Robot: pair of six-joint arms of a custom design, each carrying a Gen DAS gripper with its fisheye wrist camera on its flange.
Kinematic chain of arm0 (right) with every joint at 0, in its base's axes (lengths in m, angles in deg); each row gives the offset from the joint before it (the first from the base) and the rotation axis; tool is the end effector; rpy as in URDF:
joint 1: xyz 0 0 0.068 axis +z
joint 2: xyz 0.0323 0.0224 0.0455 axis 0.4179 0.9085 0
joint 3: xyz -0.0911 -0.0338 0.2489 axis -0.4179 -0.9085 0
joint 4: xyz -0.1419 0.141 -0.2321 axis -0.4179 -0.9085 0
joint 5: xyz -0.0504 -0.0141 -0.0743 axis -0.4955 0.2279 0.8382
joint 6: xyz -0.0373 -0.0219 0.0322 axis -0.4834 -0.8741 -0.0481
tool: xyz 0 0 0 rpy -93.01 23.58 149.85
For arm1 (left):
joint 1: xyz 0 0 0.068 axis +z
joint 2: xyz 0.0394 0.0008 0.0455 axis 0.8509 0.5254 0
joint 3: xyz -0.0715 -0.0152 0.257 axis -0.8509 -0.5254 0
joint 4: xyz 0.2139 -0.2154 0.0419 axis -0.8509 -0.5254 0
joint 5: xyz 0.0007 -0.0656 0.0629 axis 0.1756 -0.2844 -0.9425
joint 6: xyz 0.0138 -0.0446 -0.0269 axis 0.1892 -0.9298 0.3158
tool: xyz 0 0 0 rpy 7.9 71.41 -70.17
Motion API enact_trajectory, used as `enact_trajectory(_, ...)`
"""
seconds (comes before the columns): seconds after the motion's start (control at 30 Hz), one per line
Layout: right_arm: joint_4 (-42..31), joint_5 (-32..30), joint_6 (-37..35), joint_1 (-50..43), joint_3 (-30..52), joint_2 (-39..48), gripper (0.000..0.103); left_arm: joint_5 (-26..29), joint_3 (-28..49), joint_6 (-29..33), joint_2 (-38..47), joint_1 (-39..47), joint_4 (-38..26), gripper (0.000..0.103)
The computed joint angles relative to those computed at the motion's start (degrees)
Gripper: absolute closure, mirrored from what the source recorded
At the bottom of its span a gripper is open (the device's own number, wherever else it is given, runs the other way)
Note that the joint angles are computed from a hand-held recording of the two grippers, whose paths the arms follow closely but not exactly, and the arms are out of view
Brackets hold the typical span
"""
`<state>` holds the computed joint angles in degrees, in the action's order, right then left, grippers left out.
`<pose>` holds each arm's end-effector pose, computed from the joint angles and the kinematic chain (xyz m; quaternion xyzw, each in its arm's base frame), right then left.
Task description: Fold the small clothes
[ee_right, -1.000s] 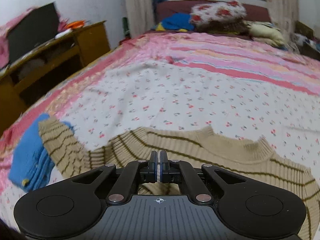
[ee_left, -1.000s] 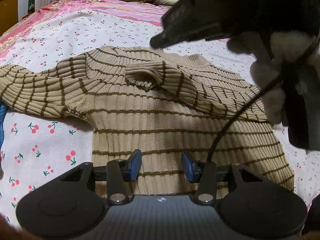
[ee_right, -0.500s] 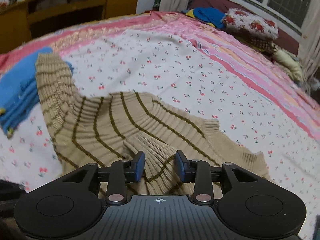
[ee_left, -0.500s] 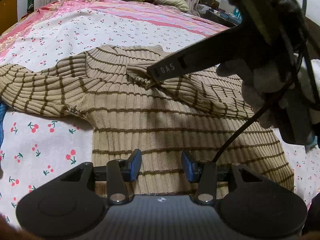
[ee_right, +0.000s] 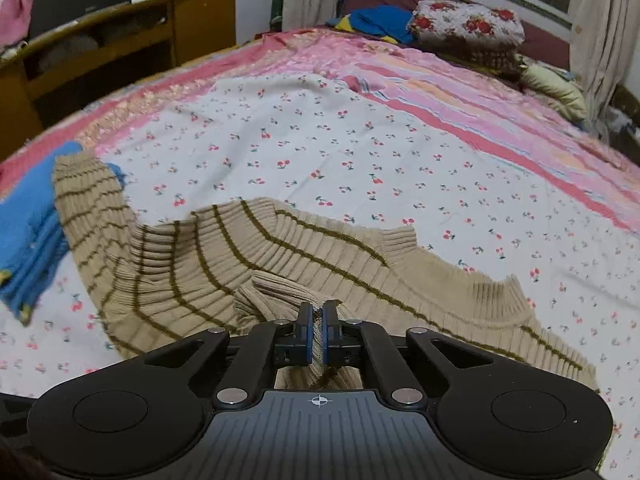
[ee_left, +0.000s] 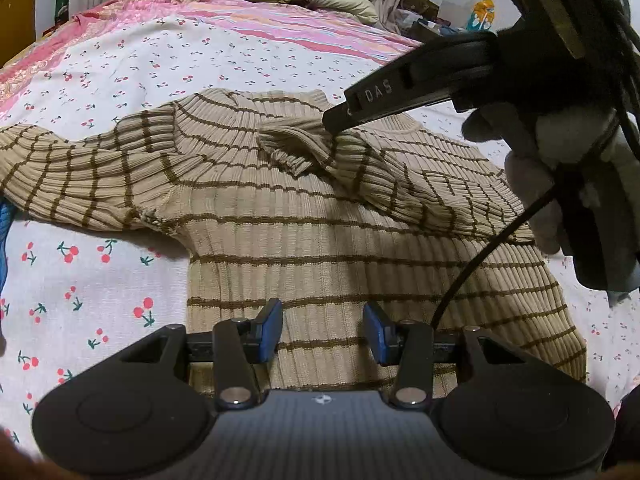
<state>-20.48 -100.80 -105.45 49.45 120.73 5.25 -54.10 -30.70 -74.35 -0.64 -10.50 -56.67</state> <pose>0.2969 0.1476 0.2127 -0.4331 0.8314 0.1303 0.3229 0.1309 -0.2811 0.1633 -0.1368 0.9268 -0.0974 0.3359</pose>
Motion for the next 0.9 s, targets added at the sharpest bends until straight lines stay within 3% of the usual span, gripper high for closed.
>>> enact_trajectory(0.13,2.09,1.94,-3.91,1.4,-2.9,-2.4,0.088,0.02,0.02,0.05,0.02,0.03,0.0,0.054)
enact_trajectory(0.27,0.95,-0.55,-6.58,1.28,-4.05,-3.85,0.086,0.19,-0.33,0.1,-0.33,0.17,0.25,0.053)
enact_trajectory(0.37,0.56,0.29,-9.72,2.28,-4.46,-3.52,0.075,0.23,-0.01,0.27,0.08,0.19,0.08,0.053)
enact_trajectory(0.47,4.31,4.47,-10.0,4.44,-5.36,-2.0,0.074,0.18,0.4,0.27,0.47,0.14,-0.03,0.053)
enact_trajectory(0.53,4.42,5.82,-9.34,5.09,-4.32,0.07,0.081,0.31,0.26,0.34,0.35,0.27,0.18,0.053)
enact_trajectory(0.6,3.4,6.65,-7.89,5.1,-3.37,1.06,0.097,0.39,-0.05,0.43,0.07,0.39,0.48,0.053)
enact_trajectory(0.73,0.37,2.75,-3.11,1.58,-0.73,0.71,0.099,0.3,-0.2,0.39,-0.14,0.24,0.47,0.053)
enact_trajectory(0.9,1.02,-4.22,11.13,-4.7,3.99,-0.83,0.099,0.23,0.19,0.25,0.29,0.28,0.23,0.053)
